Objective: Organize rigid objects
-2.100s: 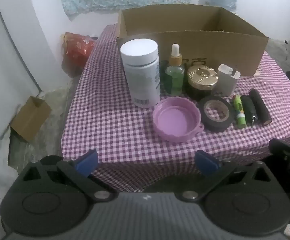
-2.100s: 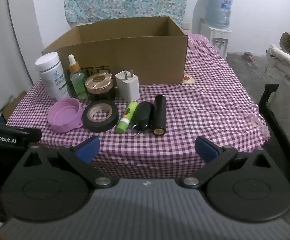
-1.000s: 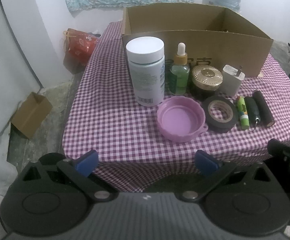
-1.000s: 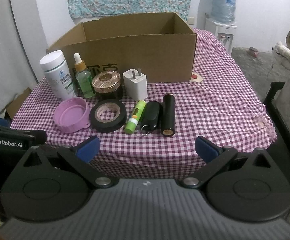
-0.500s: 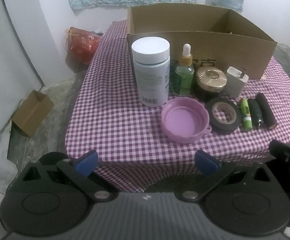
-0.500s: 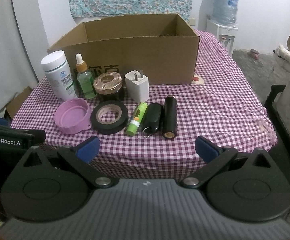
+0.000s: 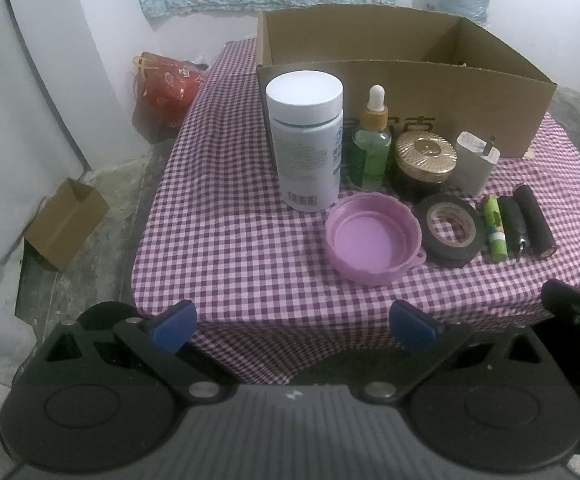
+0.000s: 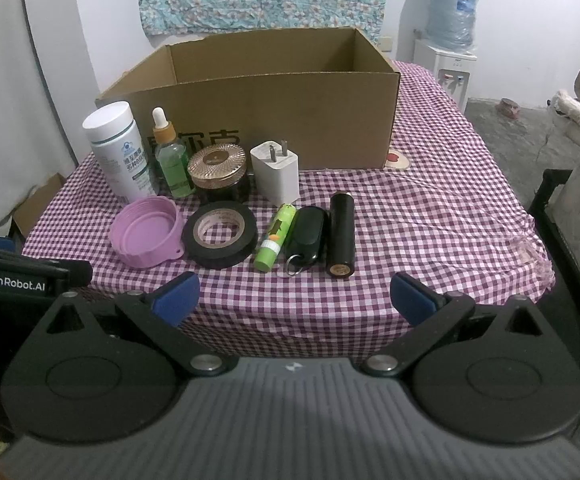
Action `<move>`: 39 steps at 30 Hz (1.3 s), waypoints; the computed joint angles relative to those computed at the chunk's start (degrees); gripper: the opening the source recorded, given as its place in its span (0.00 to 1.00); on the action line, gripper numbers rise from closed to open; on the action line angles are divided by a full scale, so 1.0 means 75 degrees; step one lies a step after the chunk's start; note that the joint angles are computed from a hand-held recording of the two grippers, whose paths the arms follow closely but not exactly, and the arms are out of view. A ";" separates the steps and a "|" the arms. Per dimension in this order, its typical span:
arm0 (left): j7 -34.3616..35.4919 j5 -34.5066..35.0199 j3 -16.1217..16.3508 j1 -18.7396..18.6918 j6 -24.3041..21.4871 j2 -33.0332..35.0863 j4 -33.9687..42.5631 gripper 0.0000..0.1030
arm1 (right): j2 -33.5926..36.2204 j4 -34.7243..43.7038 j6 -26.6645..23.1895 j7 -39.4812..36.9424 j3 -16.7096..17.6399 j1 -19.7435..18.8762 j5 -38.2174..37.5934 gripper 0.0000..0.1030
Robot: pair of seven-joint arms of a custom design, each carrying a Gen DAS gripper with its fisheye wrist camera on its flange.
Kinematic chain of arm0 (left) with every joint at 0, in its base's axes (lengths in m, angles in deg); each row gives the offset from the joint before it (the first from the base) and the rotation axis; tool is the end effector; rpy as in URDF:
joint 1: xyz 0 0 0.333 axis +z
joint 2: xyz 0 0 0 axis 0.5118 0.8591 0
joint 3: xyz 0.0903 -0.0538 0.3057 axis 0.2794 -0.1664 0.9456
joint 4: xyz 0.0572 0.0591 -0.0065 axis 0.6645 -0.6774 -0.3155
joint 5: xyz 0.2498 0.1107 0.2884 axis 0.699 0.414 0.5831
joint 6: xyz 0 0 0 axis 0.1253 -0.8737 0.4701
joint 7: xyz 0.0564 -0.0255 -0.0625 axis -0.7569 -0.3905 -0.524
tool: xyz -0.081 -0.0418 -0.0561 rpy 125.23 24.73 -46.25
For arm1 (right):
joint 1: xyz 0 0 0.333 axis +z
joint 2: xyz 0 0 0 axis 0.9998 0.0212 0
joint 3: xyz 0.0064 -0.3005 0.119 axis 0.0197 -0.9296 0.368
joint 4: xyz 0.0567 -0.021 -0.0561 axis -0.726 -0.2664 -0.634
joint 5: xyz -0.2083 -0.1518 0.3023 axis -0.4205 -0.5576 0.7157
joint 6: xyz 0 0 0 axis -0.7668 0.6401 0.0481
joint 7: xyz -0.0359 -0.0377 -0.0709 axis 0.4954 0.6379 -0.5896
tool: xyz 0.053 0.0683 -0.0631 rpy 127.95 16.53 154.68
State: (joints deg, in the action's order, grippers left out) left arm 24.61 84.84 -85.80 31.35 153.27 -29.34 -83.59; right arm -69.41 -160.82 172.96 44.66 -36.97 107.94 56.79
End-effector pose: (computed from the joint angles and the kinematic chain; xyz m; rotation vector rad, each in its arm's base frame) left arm 0.5181 -0.0959 0.4823 -1.9862 1.6854 -0.4066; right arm 0.5291 0.2617 0.5119 -1.9470 1.4921 -0.5257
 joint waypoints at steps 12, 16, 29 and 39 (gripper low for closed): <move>0.0016 -0.0006 0.0013 0.0019 0.0020 -0.0038 -0.0076 1.00 | -0.0013 -0.0006 -0.0016 0.0001 0.0001 0.0008 0.0025 0.99; 0.0021 -0.0028 0.0002 0.0012 -0.0043 -0.0028 -0.0055 1.00 | -0.0018 -0.0012 0.0011 -0.0009 0.0005 0.0012 0.0066 0.99; 0.0183 -0.0202 0.0039 -0.0076 -0.0149 0.0182 0.0156 1.00 | 0.0058 0.0001 0.0168 -0.0111 -0.0032 -0.0012 0.0301 0.99; 0.0586 -0.0440 0.0106 -0.0197 -0.0079 0.0470 0.0485 1.00 | 0.0212 0.0137 0.0262 -0.0002 -0.0113 -0.0084 0.0288 0.99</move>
